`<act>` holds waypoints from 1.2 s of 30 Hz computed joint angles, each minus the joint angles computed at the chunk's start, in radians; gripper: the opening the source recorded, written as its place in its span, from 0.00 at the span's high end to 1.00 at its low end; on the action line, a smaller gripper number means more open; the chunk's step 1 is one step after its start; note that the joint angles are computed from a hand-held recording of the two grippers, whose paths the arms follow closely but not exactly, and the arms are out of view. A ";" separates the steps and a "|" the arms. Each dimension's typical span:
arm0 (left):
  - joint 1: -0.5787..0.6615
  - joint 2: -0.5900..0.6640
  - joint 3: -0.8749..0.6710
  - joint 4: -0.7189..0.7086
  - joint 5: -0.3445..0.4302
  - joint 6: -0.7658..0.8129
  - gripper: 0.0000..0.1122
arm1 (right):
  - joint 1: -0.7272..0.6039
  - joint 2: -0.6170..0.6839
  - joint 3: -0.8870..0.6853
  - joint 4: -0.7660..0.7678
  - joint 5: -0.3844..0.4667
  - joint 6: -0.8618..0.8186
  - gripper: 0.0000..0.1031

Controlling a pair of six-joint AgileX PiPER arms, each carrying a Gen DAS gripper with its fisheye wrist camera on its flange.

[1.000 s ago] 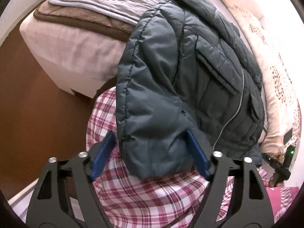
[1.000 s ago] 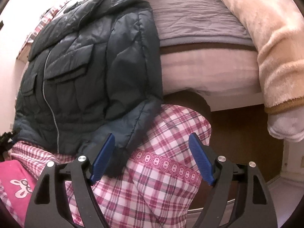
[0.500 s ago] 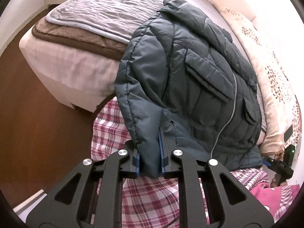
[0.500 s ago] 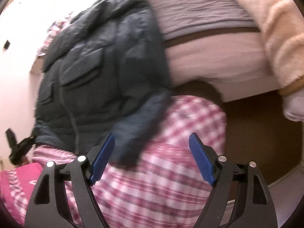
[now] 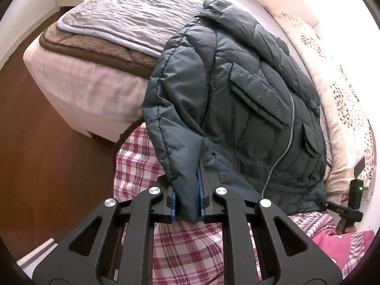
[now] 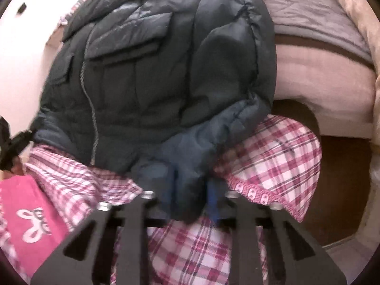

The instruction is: Fold large clothes

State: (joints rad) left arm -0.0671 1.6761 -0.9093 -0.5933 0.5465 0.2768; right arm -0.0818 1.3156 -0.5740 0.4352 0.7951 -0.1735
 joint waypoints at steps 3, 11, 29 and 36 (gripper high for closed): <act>0.011 -0.018 -0.012 -0.004 0.025 0.029 0.90 | -0.066 -0.080 0.027 0.069 0.006 -0.065 0.90; 0.023 -0.153 -0.059 -0.085 0.062 0.148 0.92 | -0.304 -0.291 -0.042 0.294 0.176 -0.297 0.91; 0.005 -0.012 -0.647 -0.035 0.195 -0.024 0.91 | -0.412 -0.107 -0.533 0.433 0.230 -0.240 0.91; -0.060 0.404 -1.347 0.218 0.348 -0.350 0.91 | -0.270 0.285 -1.025 0.241 0.154 -0.028 0.91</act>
State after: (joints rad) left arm -0.1268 2.0797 -2.2559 -0.3754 0.8940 -0.0737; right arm -0.3521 1.6001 -1.5989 0.6767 0.9493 -0.2016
